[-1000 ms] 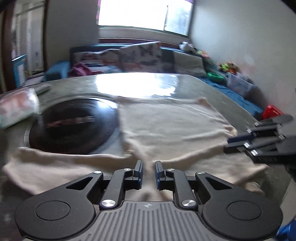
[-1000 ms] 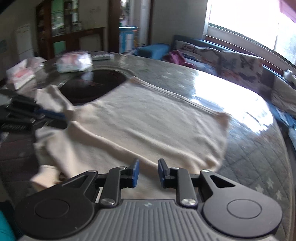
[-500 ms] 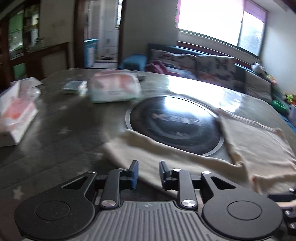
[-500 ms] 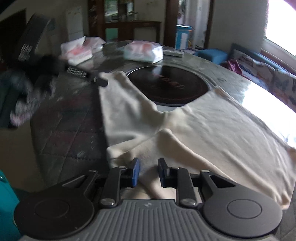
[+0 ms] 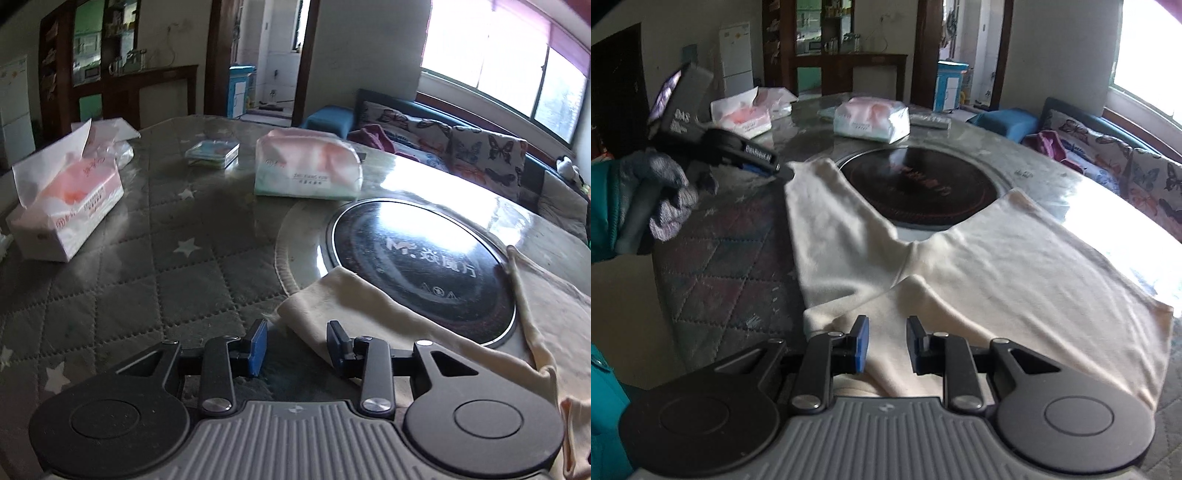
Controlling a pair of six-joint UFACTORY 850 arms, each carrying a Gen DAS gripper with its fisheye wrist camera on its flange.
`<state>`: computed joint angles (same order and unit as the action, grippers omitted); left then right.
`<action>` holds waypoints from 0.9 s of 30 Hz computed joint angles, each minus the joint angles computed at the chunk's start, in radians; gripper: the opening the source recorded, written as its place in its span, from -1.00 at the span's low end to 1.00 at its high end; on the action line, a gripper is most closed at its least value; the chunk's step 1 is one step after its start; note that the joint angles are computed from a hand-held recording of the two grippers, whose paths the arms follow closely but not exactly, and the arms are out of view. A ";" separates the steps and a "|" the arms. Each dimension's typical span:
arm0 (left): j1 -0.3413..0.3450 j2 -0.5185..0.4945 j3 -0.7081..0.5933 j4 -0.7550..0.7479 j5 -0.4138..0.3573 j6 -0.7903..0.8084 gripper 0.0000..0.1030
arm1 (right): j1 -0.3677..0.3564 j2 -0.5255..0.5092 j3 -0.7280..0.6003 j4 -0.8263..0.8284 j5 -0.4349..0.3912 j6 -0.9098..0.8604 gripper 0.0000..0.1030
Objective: Fold clothes
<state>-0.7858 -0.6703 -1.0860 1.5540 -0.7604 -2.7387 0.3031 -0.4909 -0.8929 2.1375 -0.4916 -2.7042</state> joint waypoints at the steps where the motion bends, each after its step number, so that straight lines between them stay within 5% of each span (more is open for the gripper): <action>1: 0.002 -0.001 0.002 0.007 0.002 -0.013 -0.27 | -0.003 0.004 0.003 0.009 -0.001 -0.005 -0.58; 6: 0.009 -0.007 -0.003 0.019 -0.006 -0.027 -0.32 | -0.020 0.020 0.017 0.055 -0.009 -0.028 -0.58; 10: 0.014 -0.008 0.002 0.058 -0.010 -0.076 -0.81 | -0.032 0.030 0.030 0.092 -0.016 -0.046 -0.58; 14: -0.003 0.020 0.014 0.144 -0.039 -0.155 -0.89 | -0.057 0.049 0.052 0.139 -0.032 -0.062 -0.58; 20: -0.057 0.058 -0.035 0.446 -0.030 -0.223 -0.89 | -0.108 0.066 0.079 0.234 -0.051 -0.097 -0.58; 27: -0.098 -0.007 -0.187 0.854 0.089 -0.375 -0.89 | -0.181 0.079 0.114 0.324 -0.064 -0.108 -0.58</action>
<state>-0.8834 -0.6773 -1.2731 2.4084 -0.6717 -3.1139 0.1224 -0.4117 -0.7793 2.4617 -0.5554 -2.8118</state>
